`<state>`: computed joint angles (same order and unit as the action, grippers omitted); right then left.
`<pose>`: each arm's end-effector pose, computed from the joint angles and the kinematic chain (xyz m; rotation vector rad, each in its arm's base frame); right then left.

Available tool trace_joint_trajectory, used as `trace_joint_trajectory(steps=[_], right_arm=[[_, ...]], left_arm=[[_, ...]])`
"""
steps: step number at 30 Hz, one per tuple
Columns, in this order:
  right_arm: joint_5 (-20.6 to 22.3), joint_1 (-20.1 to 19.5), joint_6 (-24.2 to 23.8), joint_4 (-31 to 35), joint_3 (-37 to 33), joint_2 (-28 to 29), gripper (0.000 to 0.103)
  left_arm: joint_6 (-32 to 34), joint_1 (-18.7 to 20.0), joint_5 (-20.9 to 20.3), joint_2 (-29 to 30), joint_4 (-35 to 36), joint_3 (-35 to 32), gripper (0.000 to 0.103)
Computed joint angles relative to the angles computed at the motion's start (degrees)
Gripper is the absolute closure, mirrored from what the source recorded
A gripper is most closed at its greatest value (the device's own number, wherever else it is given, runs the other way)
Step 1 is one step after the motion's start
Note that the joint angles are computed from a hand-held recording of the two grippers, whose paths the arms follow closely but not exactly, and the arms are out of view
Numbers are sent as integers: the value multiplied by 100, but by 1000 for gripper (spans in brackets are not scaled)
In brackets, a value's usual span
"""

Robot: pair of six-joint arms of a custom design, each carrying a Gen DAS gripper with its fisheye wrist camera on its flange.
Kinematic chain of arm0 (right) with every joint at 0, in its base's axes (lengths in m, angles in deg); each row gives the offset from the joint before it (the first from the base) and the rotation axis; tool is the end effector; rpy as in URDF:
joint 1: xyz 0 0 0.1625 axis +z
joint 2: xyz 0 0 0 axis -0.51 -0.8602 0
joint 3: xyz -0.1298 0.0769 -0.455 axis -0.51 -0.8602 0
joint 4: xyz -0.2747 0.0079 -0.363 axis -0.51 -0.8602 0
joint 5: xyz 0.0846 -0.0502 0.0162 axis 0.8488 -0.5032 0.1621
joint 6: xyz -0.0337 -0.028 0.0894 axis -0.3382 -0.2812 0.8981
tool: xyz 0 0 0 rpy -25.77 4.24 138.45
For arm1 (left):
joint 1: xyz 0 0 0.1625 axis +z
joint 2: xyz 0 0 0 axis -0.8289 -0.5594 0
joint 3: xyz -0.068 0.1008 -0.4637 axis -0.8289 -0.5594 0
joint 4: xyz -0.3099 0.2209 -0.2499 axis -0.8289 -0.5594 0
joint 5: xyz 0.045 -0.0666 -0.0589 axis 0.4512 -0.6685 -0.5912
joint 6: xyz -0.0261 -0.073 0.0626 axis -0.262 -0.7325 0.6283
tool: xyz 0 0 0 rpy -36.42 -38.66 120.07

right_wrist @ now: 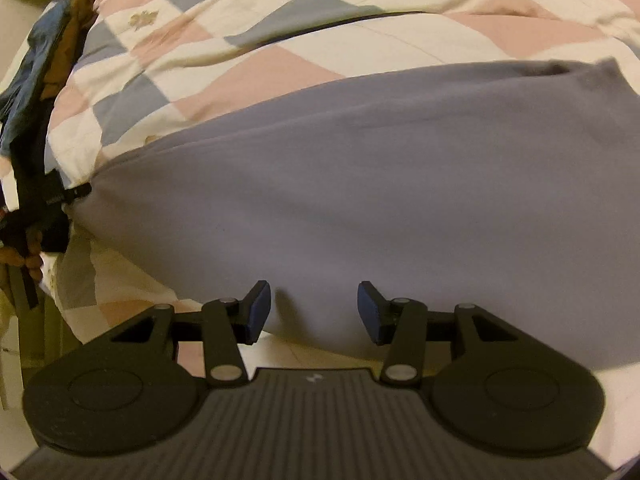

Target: Fold clothes

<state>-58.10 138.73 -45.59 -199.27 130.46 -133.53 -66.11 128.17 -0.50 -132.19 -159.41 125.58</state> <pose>0.2609 -0.5473 0.1773 -0.4210 -2.6073 0.6125 -0.0489 -0.7895 0.3222 0.6289 2.3526 -0.4625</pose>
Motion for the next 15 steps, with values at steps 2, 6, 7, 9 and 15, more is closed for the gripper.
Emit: trace_joint_trajectory(steps=[2,6,7,9,15], right_arm=[[-174,79,147,-188,175,-135,52],[-705,221,678,-516,678,-554,49],[-822,233,851,-543,806,-677,49],[-1094,242,1207,-623,1097,-961,49],[-2007,92,1366,-1028,1966,-1948,48]], left_arm=[[-264,-86,248,-1,182,-63,79],[-887,-359,862,-86,369,-185,60],[-961,-452,874,-109,496,-218,60],[-1073,-640,599,-136,887,-301,61],[-932,-1100,-2309,467,2031,-388,58]])
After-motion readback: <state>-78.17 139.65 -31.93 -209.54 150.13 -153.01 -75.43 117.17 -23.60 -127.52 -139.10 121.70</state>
